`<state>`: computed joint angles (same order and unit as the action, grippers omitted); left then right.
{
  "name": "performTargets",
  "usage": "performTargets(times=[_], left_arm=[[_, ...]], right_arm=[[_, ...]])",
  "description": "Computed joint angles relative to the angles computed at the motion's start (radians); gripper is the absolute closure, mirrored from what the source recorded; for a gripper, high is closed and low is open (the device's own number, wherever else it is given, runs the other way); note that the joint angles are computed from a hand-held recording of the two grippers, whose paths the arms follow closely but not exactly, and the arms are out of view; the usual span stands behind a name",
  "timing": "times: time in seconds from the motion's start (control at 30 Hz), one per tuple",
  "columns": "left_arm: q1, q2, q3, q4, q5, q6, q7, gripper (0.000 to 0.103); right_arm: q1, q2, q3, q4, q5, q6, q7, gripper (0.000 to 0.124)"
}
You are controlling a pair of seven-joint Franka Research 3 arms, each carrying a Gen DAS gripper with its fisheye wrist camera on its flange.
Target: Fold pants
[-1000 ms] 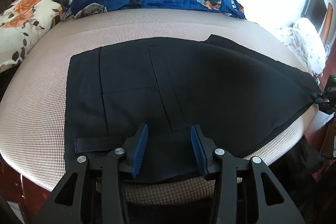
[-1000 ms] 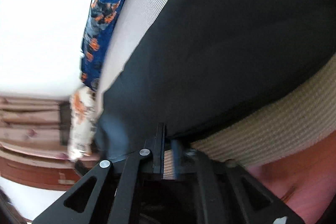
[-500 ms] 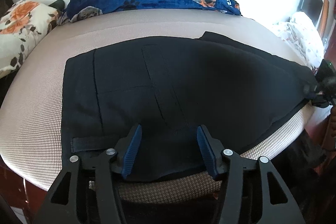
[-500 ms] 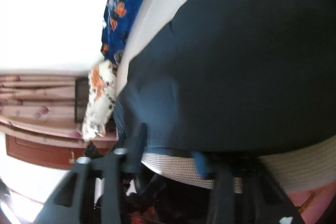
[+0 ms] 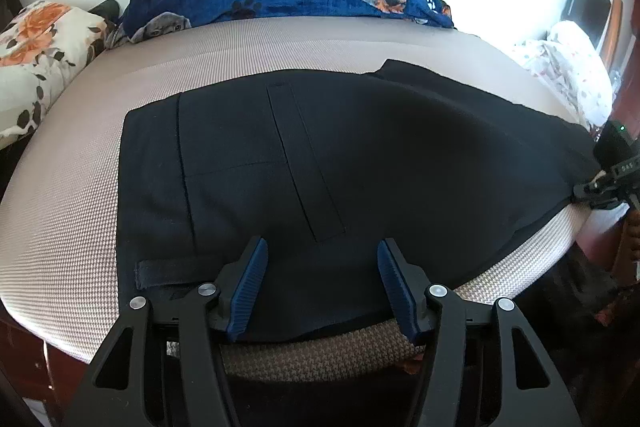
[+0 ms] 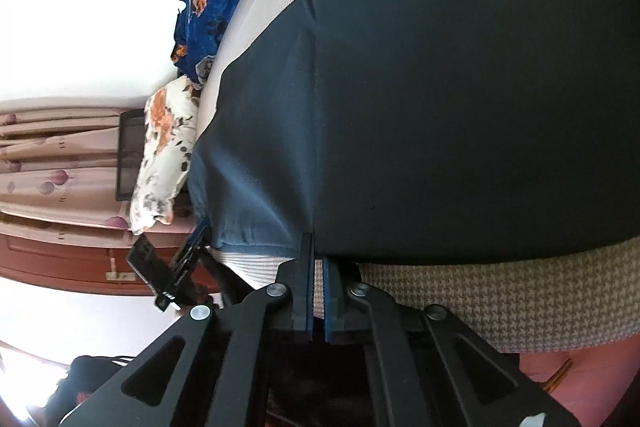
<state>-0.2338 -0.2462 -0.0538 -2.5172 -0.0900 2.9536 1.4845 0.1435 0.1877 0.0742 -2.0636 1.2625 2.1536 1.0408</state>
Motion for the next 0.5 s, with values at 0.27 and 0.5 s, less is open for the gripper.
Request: performTargets(times=[0.27,0.5], left_arm=[[-0.002,0.004,0.001,0.004,-0.009,-0.005,0.027,0.043],[0.003,0.006,-0.001,0.000,-0.008,0.000,0.021,0.041]], right_arm=[[-0.110,-0.093,-0.097,-0.054,-0.051,-0.063,-0.059,0.074],[-0.260,-0.158,-0.212,-0.138,0.073,0.339,0.010,0.073]])
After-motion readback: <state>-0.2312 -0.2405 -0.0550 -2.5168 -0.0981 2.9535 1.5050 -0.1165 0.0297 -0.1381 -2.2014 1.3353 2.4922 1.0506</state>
